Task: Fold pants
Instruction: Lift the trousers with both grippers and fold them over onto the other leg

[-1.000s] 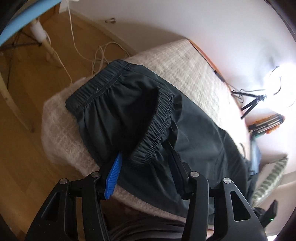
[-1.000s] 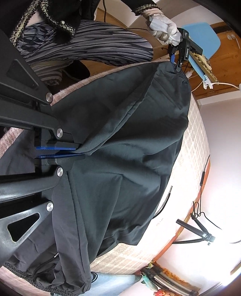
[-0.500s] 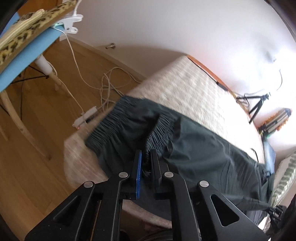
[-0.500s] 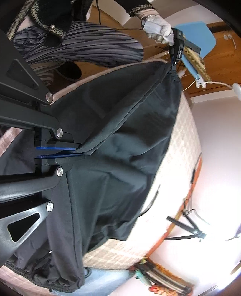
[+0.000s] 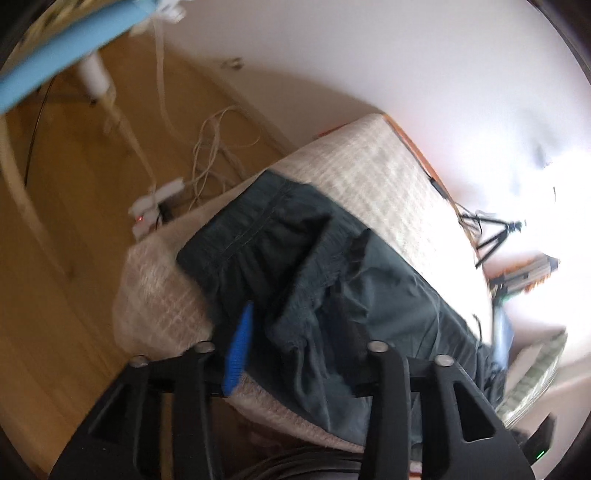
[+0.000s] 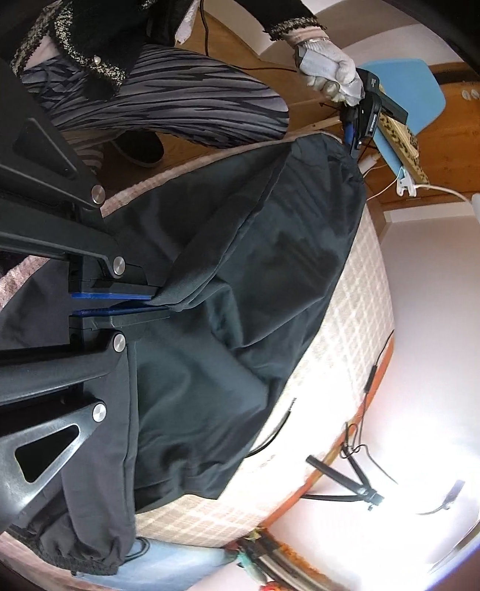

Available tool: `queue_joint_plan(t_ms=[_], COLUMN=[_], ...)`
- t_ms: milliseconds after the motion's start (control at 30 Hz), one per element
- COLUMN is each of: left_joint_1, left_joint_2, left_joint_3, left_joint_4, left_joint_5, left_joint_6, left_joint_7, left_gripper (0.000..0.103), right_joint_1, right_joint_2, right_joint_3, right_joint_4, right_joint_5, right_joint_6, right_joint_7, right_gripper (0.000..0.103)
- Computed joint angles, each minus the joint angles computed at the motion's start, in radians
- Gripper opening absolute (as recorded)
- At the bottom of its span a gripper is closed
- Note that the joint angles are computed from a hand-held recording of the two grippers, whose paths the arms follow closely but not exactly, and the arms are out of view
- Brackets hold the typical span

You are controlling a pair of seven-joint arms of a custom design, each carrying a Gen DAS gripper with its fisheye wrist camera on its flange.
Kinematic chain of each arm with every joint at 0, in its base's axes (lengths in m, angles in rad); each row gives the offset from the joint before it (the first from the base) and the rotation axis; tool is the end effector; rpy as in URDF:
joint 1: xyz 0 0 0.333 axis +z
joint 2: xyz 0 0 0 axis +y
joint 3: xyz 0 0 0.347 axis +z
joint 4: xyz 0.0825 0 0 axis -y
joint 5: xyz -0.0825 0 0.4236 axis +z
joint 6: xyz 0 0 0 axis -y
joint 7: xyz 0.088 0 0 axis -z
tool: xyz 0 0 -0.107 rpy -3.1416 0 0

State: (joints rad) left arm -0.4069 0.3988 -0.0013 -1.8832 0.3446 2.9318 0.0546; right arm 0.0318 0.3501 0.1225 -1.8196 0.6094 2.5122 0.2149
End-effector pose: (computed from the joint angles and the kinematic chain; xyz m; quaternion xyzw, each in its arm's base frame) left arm 0.6504 -0.3047 0.3719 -0.8750 0.3576 -0.3249 0.0305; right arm 0.7041 0.0971 0.3890 -0.9273 0.2437 -0.1144 0.2601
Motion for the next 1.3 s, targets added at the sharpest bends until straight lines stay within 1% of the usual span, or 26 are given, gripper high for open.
queue_joint_plan(t_ms=[33, 67, 133, 167, 200, 233, 267, 367, 433, 567, 600, 667, 733, 767, 833, 867, 967, 1033, 1100, 1167, 1233, 1300], left_joint_1=[0.004, -0.005, -0.045, -0.06, -0.06, -0.059, -0.072, -0.076, -0.069, -0.031, -0.009, 0.005, 0.025, 0.031, 0.047, 0.045, 0.014, 0.009, 0.017, 0.01, -0.002, 0.007], left_joint_2=[0.005, 0.011, 0.024, 0.032, 0.039, 0.044, 0.049, 0.043, 0.034, 0.022, 0.02, 0.013, 0.006, 0.005, 0.003, 0.0, -0.006, 0.0, 0.008, 0.007, -0.007, -0.02], left_joint_3=[-0.004, 0.005, 0.046, 0.058, 0.052, 0.044, 0.051, 0.052, 0.051, 0.033, 0.01, -0.008, -0.037, -0.047, -0.061, -0.058, -0.022, -0.014, -0.018, 0.001, 0.025, 0.024], left_joint_4=[-0.005, -0.004, 0.009, 0.028, 0.051, 0.075, 0.102, 0.139, 0.15, 0.174, 0.179, 0.165, 0.133, 0.117, 0.068, 0.049, 0.037, 0.063, 0.094, 0.118, 0.126, 0.113], left_joint_5=[-0.01, -0.01, 0.021, 0.035, 0.046, 0.056, 0.087, 0.163, 0.21, 0.256, 0.239, 0.224, 0.188, 0.172, 0.126, 0.118, 0.154, 0.172, 0.179, 0.216, 0.274, 0.308], left_joint_6=[0.019, 0.024, 0.022, -0.003, -0.031, -0.068, -0.111, -0.156, -0.165, -0.162, -0.171, -0.18, -0.2, -0.2, -0.17, -0.157, -0.149, -0.17, -0.193, -0.208, -0.224, -0.226], left_joint_7=[-0.006, -0.017, -0.055, -0.063, -0.05, -0.035, -0.034, -0.043, -0.058, -0.057, -0.023, -0.011, 0.024, 0.031, 0.029, 0.022, -0.029, -0.03, -0.009, -0.024, -0.065, -0.091], left_gripper=[0.042, 0.042, 0.038, 0.029, 0.011, 0.011, 0.01, 0.008, 0.008, 0.008, 0.008, 0.008, 0.008, 0.008, 0.008, 0.008, 0.008, 0.008, 0.008, 0.008, 0.008, 0.008], right_joint_1=[-0.001, -0.001, -0.003, -0.003, -0.002, -0.001, -0.001, -0.002, -0.004, -0.014, -0.017, -0.014, -0.007, -0.002, 0.008, 0.014, 0.027, 0.033, 0.034, 0.033, 0.024, 0.01], right_joint_2=[-0.001, -0.003, -0.005, -0.004, -0.003, -0.001, 0.0, -0.005, -0.011, -0.021, -0.024, -0.033, -0.046, -0.048, -0.051, -0.05, -0.043, -0.032, -0.021, -0.015, -0.012, -0.022], right_joint_3=[-0.001, -0.002, -0.002, -0.003, -0.003, -0.003, -0.003, 0.001, 0.006, 0.028, 0.033, 0.036, 0.032, 0.027, 0.016, 0.011, 0.001, -0.002, 0.005, 0.015, 0.033, 0.058], right_joint_4=[-0.003, -0.006, -0.01, -0.01, -0.009, -0.009, -0.009, -0.011, -0.01, 0.016, 0.023, 0.03, 0.018, 0.012, -0.002, -0.009, -0.031, -0.03, -0.025, -0.017, 0.002, 0.005], right_joint_5=[-0.001, -0.002, -0.001, -0.002, -0.002, -0.003, -0.003, 0.002, 0.012, 0.077, 0.095, 0.116, 0.12, 0.117, 0.096, 0.085, 0.047, 0.024, 0.017, 0.023, 0.056, 0.113], right_joint_6=[0.0, 0.001, 0.001, 0.002, 0.005, 0.009, 0.013, 0.035, 0.052, 0.088, 0.087, 0.085, 0.083, 0.078, 0.062, 0.06, 0.066, 0.066, 0.088, 0.114, 0.136, 0.164], right_joint_7=[0.0, -0.002, -0.004, -0.004, -0.002, 0.001, 0.004, -0.002, -0.014, -0.049, -0.058, -0.074, -0.094, -0.096, -0.088, -0.085, -0.073, -0.057, -0.061, -0.06, -0.064, -0.099], right_gripper=[0.001, 0.001, 0.001, 0.001, 0.001, 0.001, 0.001, 0.001, 0.001, 0.001, 0.001, 0.001, 0.001, 0.001, 0.001, 0.001, 0.001, 0.001, 0.001, 0.001, 0.001, 0.001])
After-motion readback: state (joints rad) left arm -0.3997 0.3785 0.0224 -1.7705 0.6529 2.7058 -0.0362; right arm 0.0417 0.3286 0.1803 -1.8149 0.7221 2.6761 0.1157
